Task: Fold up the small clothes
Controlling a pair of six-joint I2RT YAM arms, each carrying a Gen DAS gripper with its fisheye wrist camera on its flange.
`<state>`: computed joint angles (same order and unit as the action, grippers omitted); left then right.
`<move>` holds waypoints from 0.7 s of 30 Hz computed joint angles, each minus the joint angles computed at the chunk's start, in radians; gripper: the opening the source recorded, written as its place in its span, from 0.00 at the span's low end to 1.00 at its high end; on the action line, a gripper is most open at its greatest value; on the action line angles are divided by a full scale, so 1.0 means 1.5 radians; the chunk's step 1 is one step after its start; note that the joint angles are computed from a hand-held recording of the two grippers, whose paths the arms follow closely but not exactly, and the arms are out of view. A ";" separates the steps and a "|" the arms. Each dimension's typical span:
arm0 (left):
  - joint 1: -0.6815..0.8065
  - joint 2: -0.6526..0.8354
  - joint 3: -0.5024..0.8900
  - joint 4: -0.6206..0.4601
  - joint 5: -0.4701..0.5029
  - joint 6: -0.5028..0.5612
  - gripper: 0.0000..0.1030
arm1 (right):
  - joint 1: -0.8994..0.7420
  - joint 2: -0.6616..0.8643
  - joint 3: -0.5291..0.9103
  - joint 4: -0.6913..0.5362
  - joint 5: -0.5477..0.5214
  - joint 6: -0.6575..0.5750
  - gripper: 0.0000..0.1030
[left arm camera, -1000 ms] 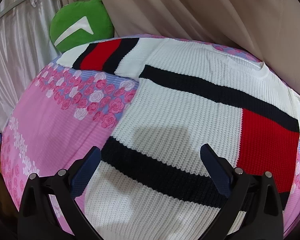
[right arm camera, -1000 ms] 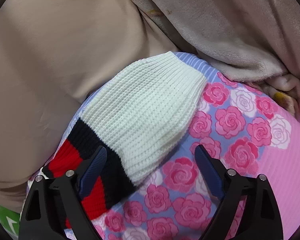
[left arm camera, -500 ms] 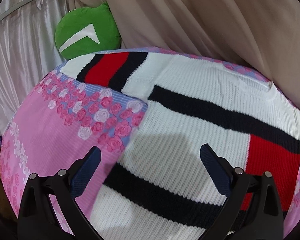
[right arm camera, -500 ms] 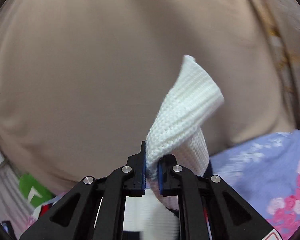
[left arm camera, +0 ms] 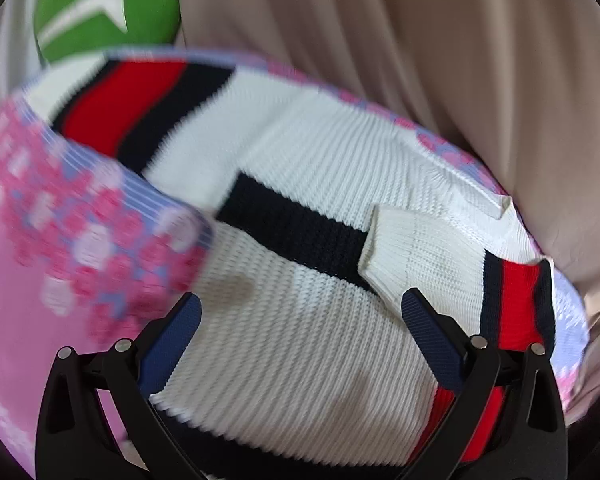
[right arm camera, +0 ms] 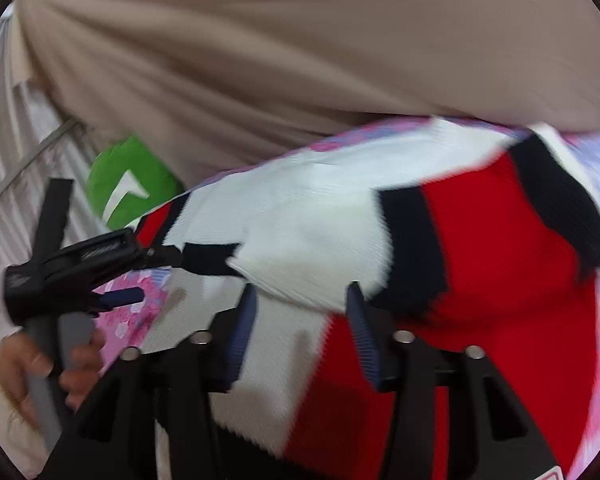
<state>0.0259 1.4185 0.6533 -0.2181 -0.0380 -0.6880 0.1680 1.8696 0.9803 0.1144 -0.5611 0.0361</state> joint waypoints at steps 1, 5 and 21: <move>0.013 0.023 0.001 0.026 0.038 -0.002 0.95 | -0.018 -0.024 -0.031 0.005 0.010 0.008 0.54; 0.025 0.103 0.021 0.093 0.113 -0.032 0.95 | -0.113 -0.026 -0.029 -0.035 0.024 0.032 0.55; 0.005 0.163 0.162 0.139 0.120 0.049 0.08 | -0.182 0.203 0.231 -0.023 -0.042 0.241 0.08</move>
